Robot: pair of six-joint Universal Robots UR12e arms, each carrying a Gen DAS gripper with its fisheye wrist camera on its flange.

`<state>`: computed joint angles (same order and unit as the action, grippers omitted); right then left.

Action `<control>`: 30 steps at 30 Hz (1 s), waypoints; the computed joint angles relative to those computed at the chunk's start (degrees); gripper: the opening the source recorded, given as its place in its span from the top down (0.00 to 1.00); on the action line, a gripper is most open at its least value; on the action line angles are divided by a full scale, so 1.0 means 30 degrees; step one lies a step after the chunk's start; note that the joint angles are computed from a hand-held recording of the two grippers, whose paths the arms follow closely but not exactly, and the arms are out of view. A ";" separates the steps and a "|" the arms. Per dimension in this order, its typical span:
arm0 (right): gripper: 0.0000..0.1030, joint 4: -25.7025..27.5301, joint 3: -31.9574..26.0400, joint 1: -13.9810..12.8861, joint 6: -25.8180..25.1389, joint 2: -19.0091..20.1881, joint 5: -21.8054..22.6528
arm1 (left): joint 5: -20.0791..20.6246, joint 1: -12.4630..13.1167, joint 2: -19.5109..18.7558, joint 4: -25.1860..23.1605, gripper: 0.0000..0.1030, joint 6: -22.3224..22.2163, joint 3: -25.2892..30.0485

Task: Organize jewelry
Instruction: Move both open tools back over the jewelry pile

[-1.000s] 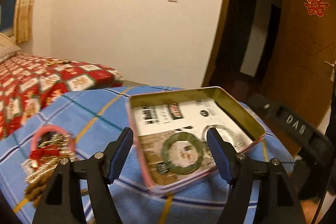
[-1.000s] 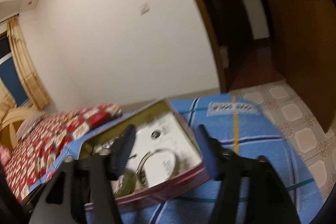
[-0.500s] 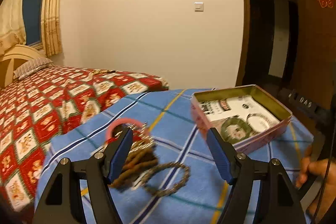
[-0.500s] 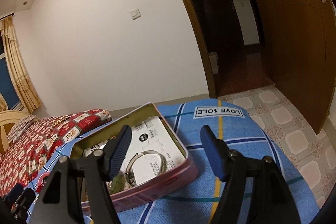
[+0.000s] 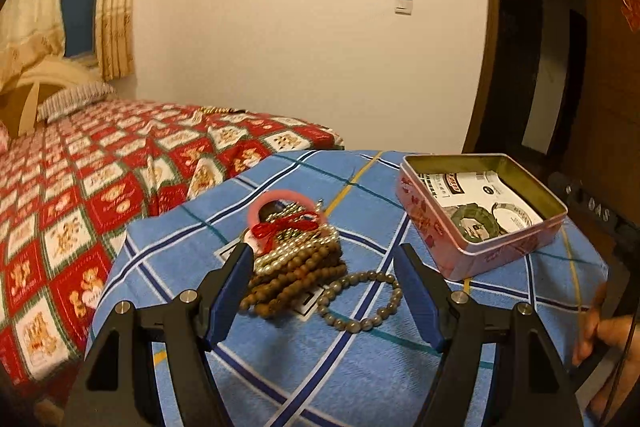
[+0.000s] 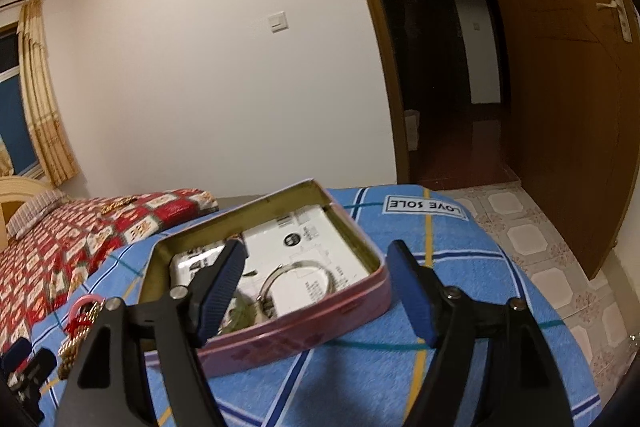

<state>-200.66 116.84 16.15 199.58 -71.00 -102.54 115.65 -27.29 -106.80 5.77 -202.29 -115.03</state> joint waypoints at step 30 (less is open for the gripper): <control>0.16 0.7569 -0.2142 0.2398 -0.6422 0.0376 0.7031 | -0.0042 0.2143 0.2175 -0.2209 0.30 -0.2657 -0.2126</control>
